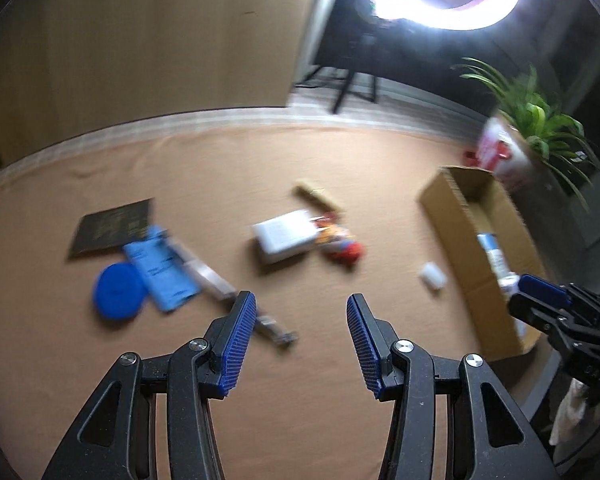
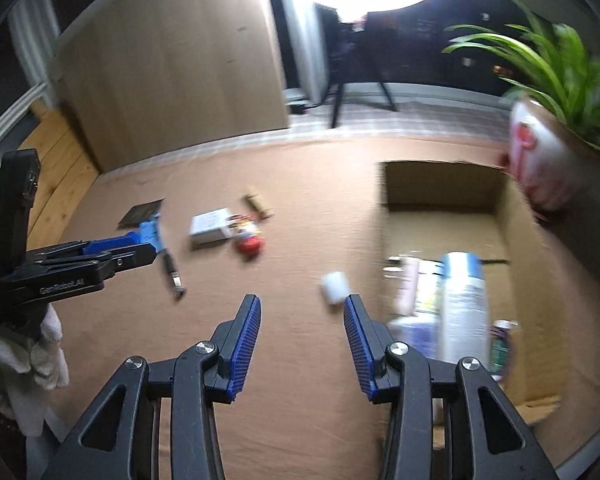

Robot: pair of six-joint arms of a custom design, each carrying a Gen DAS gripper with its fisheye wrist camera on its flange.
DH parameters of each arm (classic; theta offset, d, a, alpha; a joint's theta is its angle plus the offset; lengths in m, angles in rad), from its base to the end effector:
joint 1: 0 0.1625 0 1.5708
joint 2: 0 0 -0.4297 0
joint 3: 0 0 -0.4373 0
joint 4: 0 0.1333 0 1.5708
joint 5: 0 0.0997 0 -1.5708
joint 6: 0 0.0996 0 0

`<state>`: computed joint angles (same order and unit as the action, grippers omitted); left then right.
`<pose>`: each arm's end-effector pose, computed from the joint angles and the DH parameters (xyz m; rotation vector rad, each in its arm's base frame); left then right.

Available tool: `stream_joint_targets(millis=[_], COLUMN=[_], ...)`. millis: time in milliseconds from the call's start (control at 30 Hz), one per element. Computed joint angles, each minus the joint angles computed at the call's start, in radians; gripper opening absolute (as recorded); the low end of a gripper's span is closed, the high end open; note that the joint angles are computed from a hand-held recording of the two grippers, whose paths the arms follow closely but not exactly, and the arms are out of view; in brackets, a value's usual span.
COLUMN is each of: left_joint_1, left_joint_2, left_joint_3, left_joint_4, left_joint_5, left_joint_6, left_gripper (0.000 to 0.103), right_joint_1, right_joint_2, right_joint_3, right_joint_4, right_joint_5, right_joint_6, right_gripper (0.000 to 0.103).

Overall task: Organize objects
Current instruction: 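Grasp the blue tape measure with left gripper while right gripper grasps the pen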

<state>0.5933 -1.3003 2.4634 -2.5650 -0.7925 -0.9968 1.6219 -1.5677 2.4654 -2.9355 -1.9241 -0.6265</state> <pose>-0.1969 -0.3779 0.0884 0.0622 2.4809 -0.7330 0.1194 -0.3995 0.2117 0.7708 -2.5242 0.4678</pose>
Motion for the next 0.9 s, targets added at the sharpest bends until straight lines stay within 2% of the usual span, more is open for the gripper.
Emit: stream_joint_targets(millis=[200,400,467,600,900], left_joint_1=[0.039,0.096,0.113,0.146,0.195], left_joint_2=[-0.151,-0.235,-0.248,-0.251,-0.202], left_joint_3=[0.065,0.099,0.104,0.111,0.095], left_joint_4=[0.168,0.257,0.256,0.218,0.148], left_joint_5=[0.037,0.06,0.061,0.064,0.061], left_joint_6=[-0.097,-0.125,-0.115,-0.084,-0.01], left_gripper=[0.051,0.055,0.056,0.063,0.066], right_joint_1=[0.072,0.137,0.155,0.187,0.216], right_joint_2=[0.121,0.248,0.289,0.372,0.531], right_joint_3=[-0.031,-0.079,-0.097,-0.136,-0.219], right_joint_4=[0.018,0.05,0.054,0.064,0.072], right_joint_5=[-0.006,-0.011,-0.01,-0.017,-0.062], right_joint_6=[0.029,0.052,0.057,0.069,0.091], right_gripper=[0.04,0.04,0.04,0.04,0.04])
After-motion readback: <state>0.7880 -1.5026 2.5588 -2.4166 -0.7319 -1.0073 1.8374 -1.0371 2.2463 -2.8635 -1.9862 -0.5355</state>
